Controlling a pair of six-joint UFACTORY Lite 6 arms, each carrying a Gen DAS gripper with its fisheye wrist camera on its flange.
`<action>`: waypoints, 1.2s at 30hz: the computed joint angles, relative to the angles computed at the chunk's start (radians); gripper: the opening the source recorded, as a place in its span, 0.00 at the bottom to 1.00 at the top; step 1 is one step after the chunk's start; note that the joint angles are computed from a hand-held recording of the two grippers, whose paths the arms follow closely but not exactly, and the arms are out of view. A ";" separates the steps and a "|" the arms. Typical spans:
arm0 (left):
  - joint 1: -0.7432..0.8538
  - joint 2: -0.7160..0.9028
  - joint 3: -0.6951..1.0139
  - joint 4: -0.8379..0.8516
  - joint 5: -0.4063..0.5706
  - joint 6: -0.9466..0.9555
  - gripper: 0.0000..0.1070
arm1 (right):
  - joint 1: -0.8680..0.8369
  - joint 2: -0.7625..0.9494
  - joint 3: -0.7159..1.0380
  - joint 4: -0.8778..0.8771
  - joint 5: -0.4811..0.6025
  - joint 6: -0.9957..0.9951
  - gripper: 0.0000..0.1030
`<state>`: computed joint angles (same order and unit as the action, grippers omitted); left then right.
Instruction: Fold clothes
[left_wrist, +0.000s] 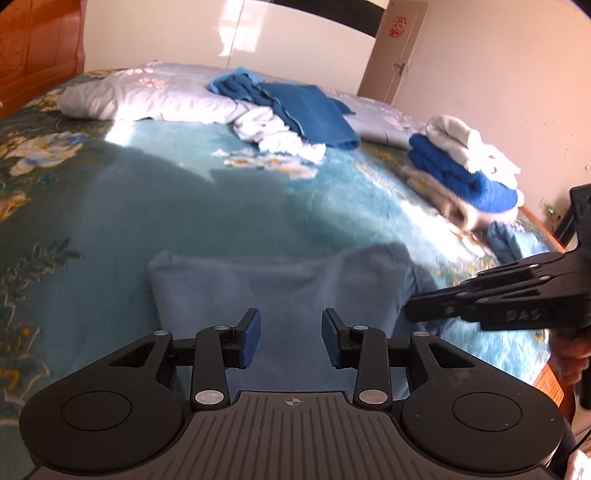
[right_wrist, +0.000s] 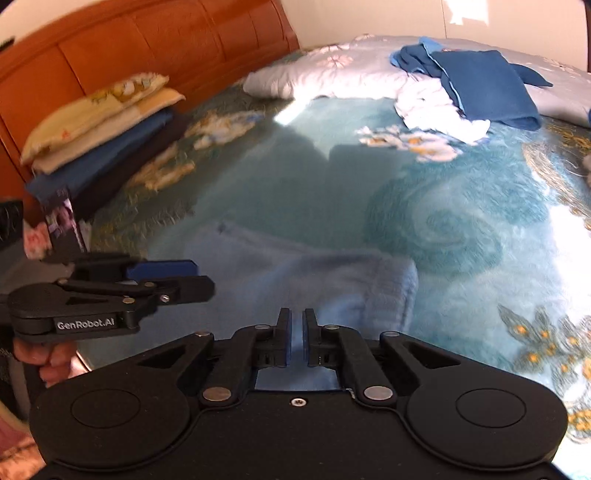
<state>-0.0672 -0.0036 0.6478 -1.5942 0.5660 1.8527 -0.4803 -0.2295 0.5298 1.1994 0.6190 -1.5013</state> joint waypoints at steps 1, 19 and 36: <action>0.012 0.000 -0.010 0.006 0.009 0.006 0.30 | -0.023 -0.014 -0.014 -0.023 0.008 0.000 0.06; 0.078 0.020 -0.009 0.027 0.006 0.031 0.39 | -0.193 -0.083 -0.091 -0.071 0.135 -0.031 0.02; -0.002 0.180 0.114 -0.082 -0.107 0.098 0.38 | 0.034 0.202 0.094 0.143 -0.081 -0.115 0.00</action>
<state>-0.0687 0.1766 0.7618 -1.6761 0.4593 1.9511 -0.4462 -0.0278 0.6236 1.3425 0.5379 -1.6166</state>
